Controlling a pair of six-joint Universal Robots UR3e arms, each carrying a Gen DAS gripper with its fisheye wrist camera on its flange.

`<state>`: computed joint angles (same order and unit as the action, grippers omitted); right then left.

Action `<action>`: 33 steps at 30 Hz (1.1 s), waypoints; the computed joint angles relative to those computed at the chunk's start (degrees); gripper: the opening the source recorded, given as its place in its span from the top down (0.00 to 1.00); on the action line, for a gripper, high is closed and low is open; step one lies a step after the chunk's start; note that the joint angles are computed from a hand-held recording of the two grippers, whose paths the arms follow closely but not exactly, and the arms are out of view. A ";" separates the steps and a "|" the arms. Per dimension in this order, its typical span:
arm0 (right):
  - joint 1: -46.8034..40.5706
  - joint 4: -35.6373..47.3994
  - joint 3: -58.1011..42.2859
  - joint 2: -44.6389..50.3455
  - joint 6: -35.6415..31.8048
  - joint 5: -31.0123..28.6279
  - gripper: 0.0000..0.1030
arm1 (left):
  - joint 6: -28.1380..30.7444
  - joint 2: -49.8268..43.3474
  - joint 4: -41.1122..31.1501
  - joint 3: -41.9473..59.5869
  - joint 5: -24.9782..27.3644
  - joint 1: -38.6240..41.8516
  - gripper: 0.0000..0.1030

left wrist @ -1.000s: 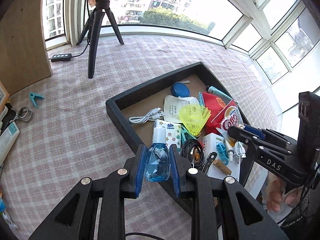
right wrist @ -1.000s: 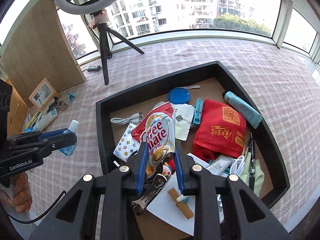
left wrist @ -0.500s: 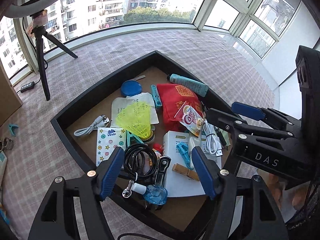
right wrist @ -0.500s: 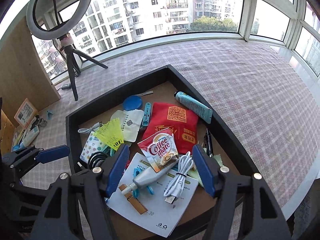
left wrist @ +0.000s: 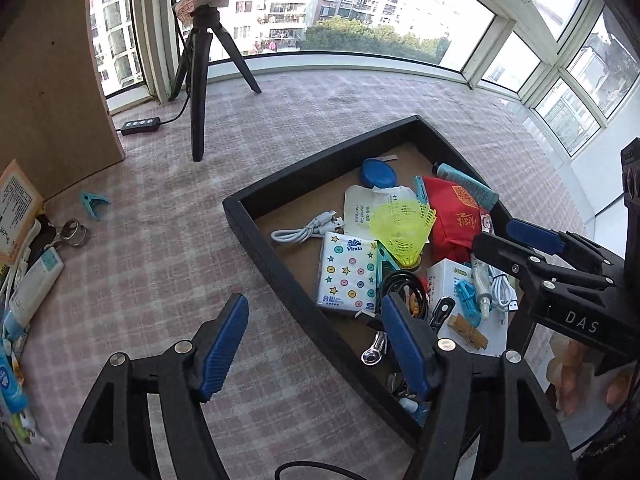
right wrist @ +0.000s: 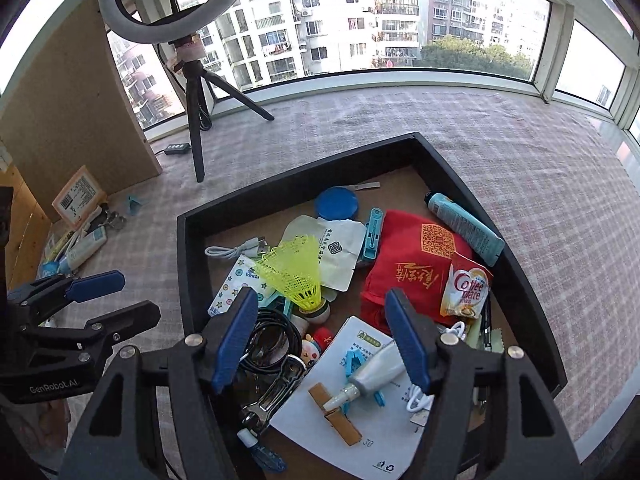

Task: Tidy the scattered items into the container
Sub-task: 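Drop the sachet and eye-drop bottle into the black tray with both grippers, then grasp the blue Vinda tissue pack with the left gripper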

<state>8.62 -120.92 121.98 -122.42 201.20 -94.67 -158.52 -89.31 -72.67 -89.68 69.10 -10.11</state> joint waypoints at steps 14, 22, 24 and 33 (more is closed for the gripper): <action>19.48 -11.55 -23.85 32.98 -5.86 -0.99 0.37 | 11.25 5.08 -2.91 -6.04 -0.37 30.40 0.36; 24.11 -11.50 -41.32 49.74 -12.90 3.23 0.37 | 13.92 1.89 -2.63 -4.67 -0.04 44.78 0.36; 24.91 -11.09 -45.19 53.17 -14.03 4.26 0.37 | 14.25 0.94 -2.52 -4.04 0.37 47.03 0.36; 27.02 -4.78 -65.32 68.01 -16.94 8.68 0.37 | 15.54 -3.39 -0.03 -1.95 2.41 52.86 0.36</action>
<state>35.64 -125.70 56.66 -54.40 184.27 -85.99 -142.98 -92.70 -72.70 -91.63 71.51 42.75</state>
